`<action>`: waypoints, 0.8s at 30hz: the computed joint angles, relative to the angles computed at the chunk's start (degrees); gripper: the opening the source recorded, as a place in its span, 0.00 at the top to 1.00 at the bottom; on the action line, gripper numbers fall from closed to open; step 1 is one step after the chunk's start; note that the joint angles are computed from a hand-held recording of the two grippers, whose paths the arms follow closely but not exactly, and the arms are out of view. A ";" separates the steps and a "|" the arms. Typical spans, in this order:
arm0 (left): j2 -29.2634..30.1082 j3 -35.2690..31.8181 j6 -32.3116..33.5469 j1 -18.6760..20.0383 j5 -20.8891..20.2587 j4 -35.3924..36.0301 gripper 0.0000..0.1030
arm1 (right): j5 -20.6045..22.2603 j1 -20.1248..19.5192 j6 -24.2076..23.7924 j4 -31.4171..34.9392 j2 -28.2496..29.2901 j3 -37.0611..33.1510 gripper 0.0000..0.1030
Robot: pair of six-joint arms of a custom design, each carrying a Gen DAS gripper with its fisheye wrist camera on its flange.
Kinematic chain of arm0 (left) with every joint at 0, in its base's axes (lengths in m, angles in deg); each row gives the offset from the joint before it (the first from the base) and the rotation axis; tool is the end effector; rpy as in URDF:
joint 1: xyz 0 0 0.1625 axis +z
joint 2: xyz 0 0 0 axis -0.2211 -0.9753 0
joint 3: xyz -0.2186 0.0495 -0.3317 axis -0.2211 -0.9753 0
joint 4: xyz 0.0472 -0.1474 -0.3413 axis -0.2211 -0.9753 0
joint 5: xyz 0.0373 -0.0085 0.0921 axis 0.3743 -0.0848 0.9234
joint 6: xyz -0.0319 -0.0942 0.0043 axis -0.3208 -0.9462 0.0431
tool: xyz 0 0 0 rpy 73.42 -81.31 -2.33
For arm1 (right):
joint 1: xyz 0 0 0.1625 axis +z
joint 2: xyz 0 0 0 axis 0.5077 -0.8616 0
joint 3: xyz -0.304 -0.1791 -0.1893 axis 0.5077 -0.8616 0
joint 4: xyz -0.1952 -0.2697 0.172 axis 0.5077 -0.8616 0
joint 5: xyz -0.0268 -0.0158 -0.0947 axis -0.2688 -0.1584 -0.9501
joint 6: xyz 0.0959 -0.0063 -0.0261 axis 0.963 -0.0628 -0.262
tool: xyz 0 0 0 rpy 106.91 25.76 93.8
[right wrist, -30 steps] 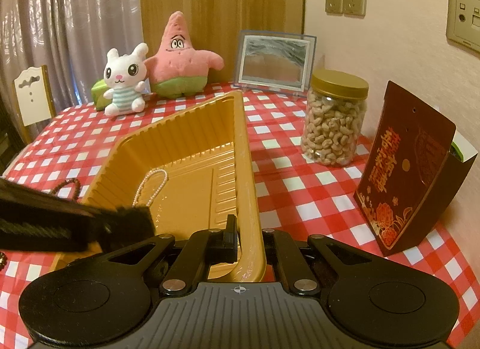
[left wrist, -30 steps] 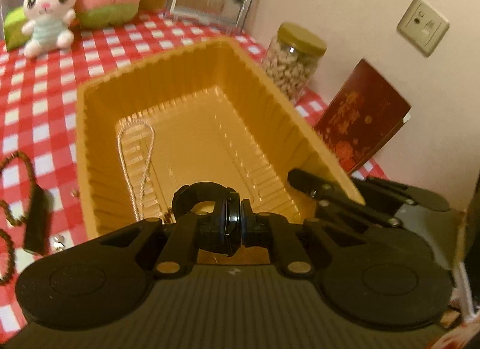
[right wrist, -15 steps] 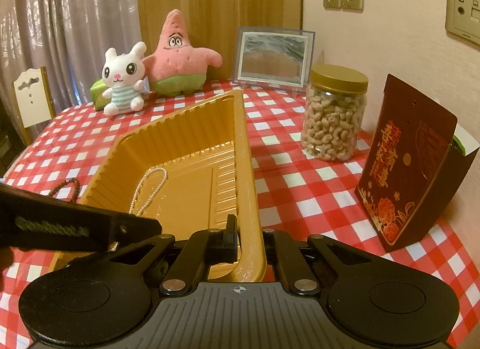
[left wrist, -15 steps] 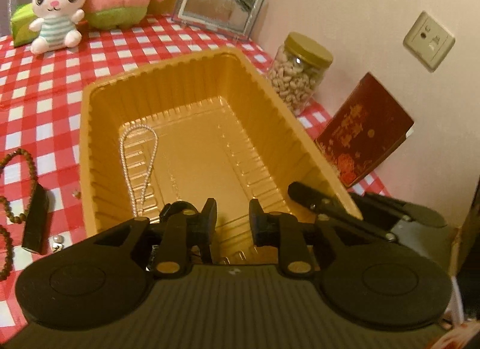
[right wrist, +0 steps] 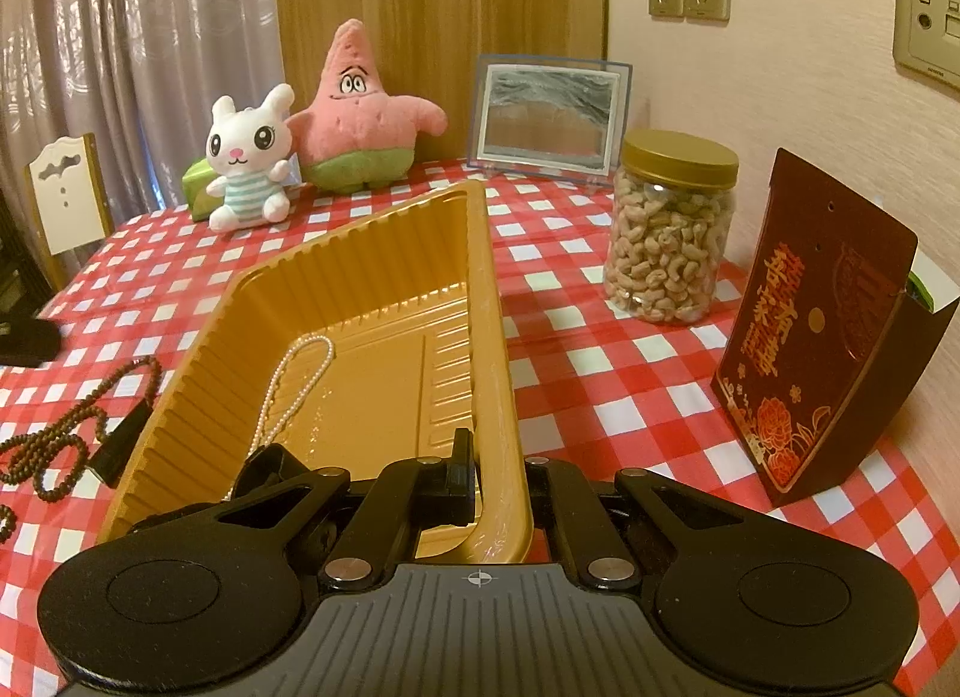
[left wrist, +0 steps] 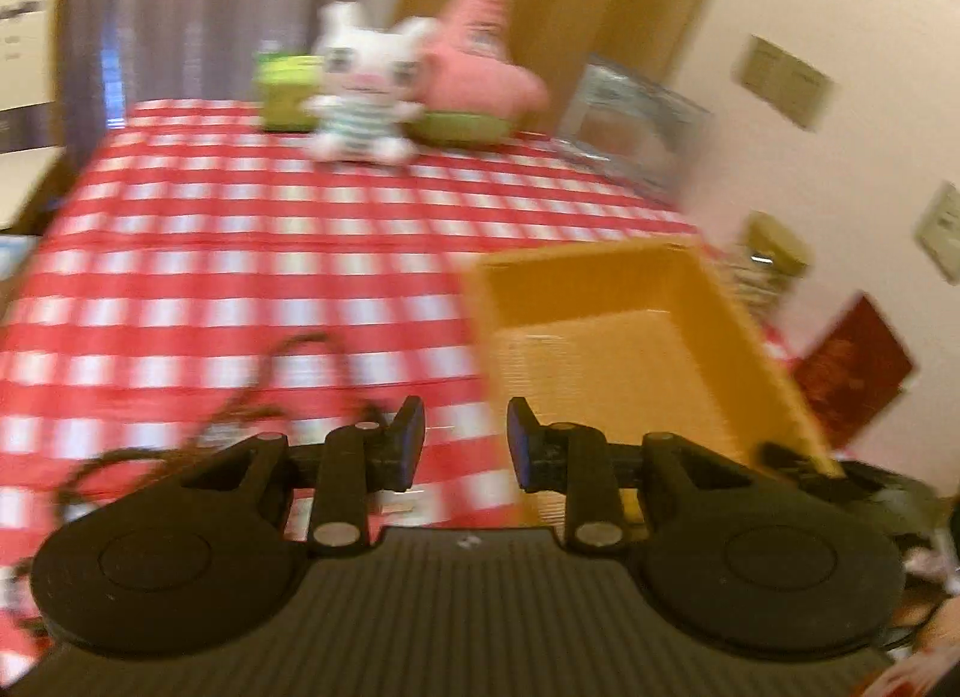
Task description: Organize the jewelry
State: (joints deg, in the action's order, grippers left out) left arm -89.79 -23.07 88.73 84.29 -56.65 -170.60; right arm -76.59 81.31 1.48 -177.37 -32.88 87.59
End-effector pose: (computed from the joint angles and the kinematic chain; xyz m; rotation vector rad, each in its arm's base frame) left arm -0.0877 -0.8252 0.4324 0.5026 2.5354 -0.8673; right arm 0.3700 -0.7508 0.0772 0.3019 -2.2309 1.1006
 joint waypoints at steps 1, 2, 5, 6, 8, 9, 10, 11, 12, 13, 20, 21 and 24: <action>-0.40 0.18 -0.19 0.37 1.95 -0.54 0.75 | 0.00 0.00 0.00 0.00 0.00 0.00 0.96; -0.87 0.69 -0.29 0.66 3.30 -1.11 0.75 | -0.04 0.01 -0.11 0.05 0.07 -0.14 0.96; -2.45 2.94 0.38 1.48 6.56 -2.49 0.75 | 0.03 -0.11 -0.80 -0.36 0.13 -0.11 0.96; -2.96 3.71 0.92 1.82 6.99 -2.92 0.75 | -0.01 -0.10 -1.01 -0.31 0.24 -0.35 0.96; -3.81 5.29 1.45 2.34 7.64 -3.19 0.75 | -0.03 -0.19 -1.38 -0.34 0.38 -0.62 0.96; -3.96 5.86 1.57 2.49 7.80 -3.12 0.75 | -0.05 -0.22 -1.71 -0.42 0.42 -0.69 0.96; -4.58 7.37 1.64 2.52 7.71 -3.64 0.75 | 0.01 -0.30 -2.17 -0.72 0.36 -0.60 0.96; -4.79 8.14 1.89 2.67 7.33 -3.66 0.75 | -0.11 -0.28 -2.65 -1.08 0.43 -0.67 0.96; -4.91 8.87 2.43 2.72 7.12 -3.69 0.75 | -0.29 -0.26 -3.17 -1.36 0.49 -0.73 0.96; -5.70 10.52 3.14 2.80 6.85 -4.19 0.75 | -0.43 -0.28 -3.54 -1.63 0.44 -0.62 0.96; -4.65 12.24 8.78 2.67 2.87 -3.48 0.75 | -1.99 -0.47 -4.06 -4.07 -1.10 2.56 0.96; -4.36 12.37 9.76 2.63 2.35 -3.64 0.75 | -2.29 -0.51 -3.96 -4.39 -1.38 3.08 0.96; -2.57 11.24 11.98 2.34 1.79 -3.22 0.75 | -2.95 -0.63 -3.54 -5.39 -2.45 4.88 0.96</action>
State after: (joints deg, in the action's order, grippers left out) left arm -92.37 -11.83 100.71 86.63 -54.86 -173.82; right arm -79.54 80.68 -2.06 -182.75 -35.33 92.47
